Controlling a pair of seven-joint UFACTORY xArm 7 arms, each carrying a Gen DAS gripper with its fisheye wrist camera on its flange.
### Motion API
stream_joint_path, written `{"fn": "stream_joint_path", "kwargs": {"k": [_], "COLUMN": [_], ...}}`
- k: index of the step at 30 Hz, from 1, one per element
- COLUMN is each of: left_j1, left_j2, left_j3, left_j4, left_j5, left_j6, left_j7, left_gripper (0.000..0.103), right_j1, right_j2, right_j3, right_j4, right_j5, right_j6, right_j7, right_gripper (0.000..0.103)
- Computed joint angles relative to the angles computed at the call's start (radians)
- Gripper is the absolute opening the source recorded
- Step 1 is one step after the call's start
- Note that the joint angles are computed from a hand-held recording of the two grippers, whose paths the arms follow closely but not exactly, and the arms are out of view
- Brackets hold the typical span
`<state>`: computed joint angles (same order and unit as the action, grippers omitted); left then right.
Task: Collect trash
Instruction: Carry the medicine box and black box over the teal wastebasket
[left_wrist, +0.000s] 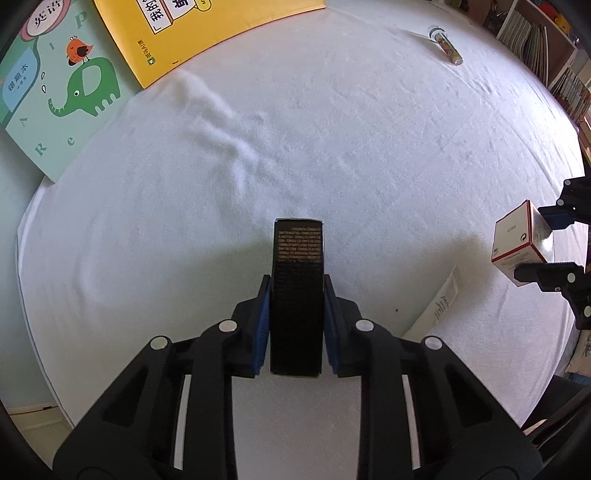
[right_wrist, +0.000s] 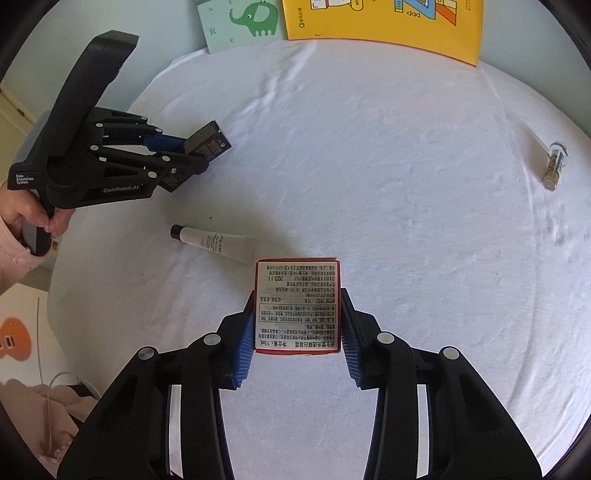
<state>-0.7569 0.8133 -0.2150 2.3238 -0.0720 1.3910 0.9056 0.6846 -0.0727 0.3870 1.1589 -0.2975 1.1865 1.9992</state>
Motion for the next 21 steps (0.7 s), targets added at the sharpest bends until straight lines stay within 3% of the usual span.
{"fn": "stream_joint_path", "kwargs": {"k": [9,21], "left_j1": [0.031,0.127], "left_j2": [-0.122,-0.398], "left_j3": [-0.008,-0.016], "left_j4": [-0.142,-0.522], "left_j5": [-0.013,-0.009], "left_j6": [-0.048,-0.215], "left_j7": [-0.064,-0.226], "left_gripper": [0.023,0.023], "right_j1": [0.021,-0.010], "right_j2": [-0.043,-0.070], "right_j3": [0.029,0.020], "right_j4": [0.003,-0.034], "right_j5": [-0.021,-0.036], "right_j6": [0.031,-0.098], "right_j7": [0.004,-0.241], "right_gripper": [0.042,0.042]}}
